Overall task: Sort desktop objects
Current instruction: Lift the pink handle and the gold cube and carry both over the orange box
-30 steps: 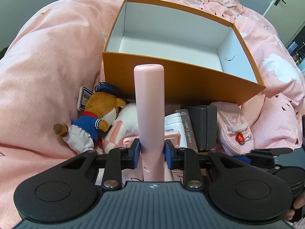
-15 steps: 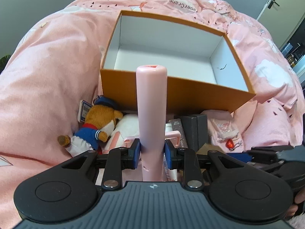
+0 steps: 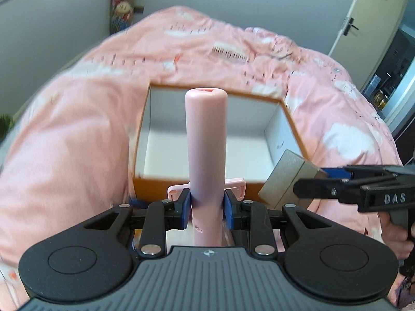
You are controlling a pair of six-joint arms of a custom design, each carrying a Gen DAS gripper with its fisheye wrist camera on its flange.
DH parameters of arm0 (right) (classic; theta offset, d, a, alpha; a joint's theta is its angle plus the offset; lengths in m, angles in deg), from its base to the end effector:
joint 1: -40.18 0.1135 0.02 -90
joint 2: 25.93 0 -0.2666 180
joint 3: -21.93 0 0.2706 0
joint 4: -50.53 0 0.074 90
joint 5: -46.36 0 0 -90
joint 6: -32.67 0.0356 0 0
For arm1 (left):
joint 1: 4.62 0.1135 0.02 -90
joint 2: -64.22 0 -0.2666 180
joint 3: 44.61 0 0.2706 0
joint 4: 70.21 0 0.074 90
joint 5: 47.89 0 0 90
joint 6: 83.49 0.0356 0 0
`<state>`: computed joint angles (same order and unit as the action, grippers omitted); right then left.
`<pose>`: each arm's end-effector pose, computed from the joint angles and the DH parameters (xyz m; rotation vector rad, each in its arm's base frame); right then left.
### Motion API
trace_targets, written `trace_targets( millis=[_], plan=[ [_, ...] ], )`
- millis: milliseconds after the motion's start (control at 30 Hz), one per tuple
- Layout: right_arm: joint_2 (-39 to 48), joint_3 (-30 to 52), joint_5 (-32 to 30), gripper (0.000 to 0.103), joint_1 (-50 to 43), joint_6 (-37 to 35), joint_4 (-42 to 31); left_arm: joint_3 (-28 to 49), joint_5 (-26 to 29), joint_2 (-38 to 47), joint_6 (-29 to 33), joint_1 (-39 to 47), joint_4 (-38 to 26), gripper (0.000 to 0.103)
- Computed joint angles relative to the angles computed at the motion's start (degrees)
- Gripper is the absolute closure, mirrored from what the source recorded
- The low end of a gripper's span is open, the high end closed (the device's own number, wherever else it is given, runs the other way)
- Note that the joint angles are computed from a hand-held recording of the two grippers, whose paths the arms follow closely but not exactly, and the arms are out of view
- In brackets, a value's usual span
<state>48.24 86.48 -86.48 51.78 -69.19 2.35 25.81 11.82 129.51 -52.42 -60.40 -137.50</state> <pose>0.2571 0.0775 0.2401 -0.7615 2.3176 0.9493 0.1425 -0.1776 0.2873 -0.2307 2.4346 -0.1530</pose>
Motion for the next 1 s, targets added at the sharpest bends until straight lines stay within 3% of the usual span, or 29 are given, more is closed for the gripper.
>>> trace_targets(
  millis=[200, 367, 500, 600, 767, 1000],
  plan=[
    [3.8, 6.0, 0.8, 0.037, -0.2, 3.9, 5.2, 6.6, 1.0, 3.3, 13.1, 7.1, 2.7, 0.073],
    [10.5, 10.0, 7.1, 0.037, 1.9, 6.3, 10.4, 12.0, 6.5, 11.0, 22.3, 15.7, 5.0, 0.073],
    [16.8, 12.1, 13.3, 0.037, 4.9, 5.6, 12.5, 13.4, 10.2, 17.1, 25.4, 19.9, 7.4, 0.073],
    [20.9, 13.5, 13.8, 0.037, 5.4, 5.9, 12.8, 12.0, 15.1, 20.4, 26.6, 23.1, 11.5, 0.073],
    [25.3, 15.6, 15.5, 0.037, 5.7, 3.6, 9.5, 9.1, 24.1, 24.5, 29.1, 27.5, 16.7, 0.073],
    [34.3, 24.4, 18.1, 0.037, 7.2, 1.4, 0.8, 8.4, 28.9, 28.4, 30.2, 30.2, 18.2, 0.073]
  ],
)
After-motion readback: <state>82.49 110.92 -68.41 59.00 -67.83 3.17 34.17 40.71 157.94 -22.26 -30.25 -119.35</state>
